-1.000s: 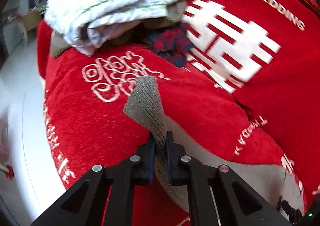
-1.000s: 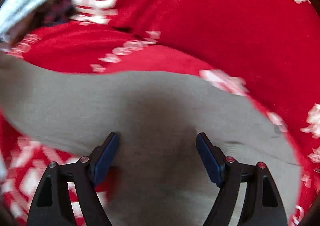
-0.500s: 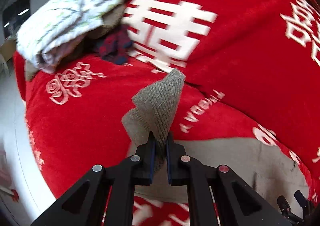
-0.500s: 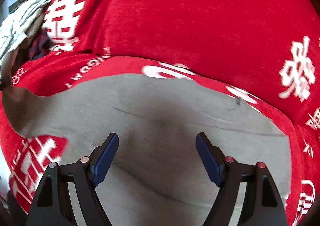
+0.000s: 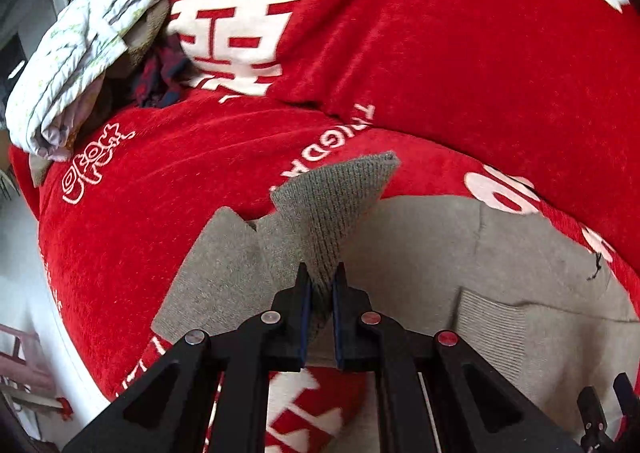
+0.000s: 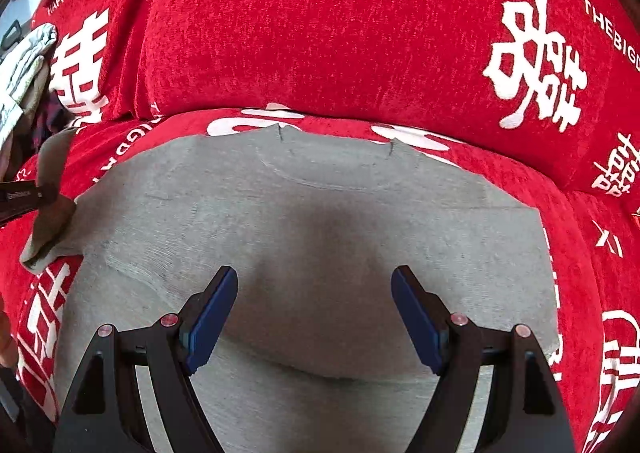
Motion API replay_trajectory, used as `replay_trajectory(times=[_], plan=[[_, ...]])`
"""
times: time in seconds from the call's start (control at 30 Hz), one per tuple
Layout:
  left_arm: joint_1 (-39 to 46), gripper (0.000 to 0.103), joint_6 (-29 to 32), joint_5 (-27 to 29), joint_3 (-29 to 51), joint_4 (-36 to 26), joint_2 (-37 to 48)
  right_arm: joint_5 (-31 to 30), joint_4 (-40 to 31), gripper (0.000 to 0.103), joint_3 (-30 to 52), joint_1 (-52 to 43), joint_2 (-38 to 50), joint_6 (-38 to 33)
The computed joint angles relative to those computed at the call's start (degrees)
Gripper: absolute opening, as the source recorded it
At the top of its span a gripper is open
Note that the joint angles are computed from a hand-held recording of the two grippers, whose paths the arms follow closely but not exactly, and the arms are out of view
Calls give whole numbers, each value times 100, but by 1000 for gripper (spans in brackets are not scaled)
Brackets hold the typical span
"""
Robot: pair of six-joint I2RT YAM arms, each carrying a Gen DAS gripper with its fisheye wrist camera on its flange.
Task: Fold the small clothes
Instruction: 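Lift the other sleeve with the left gripper and fold it across the body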
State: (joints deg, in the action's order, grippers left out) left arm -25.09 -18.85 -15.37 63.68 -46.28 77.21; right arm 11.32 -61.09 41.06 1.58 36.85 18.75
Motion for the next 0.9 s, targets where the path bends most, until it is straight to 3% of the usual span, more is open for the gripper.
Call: replay_trajectory(times=[0.23, 0.33, 0.43, 0.63, 0.9], plan=[[-961, 10, -438, -480, 524, -359, 296, -526, -103, 82, -148, -1042, -451, -669], [-1376, 10, -623, -650, 738, -472, 464, -979, -174, 82, -218, -1985, -643, -1340], [-1734, 10, -853, -720, 936, -581, 658, -972, -271, 82, -239, -2595, -789, -1939], [-2403, 10, -1209, -980, 1327, -773, 1023, -2048, -388, 82, 2, -4711, -706, -3573], [-3157, 10, -1450, -1279, 1882, -1086, 1425, -3281, -544, 82, 145, -6907, -255, -5137]])
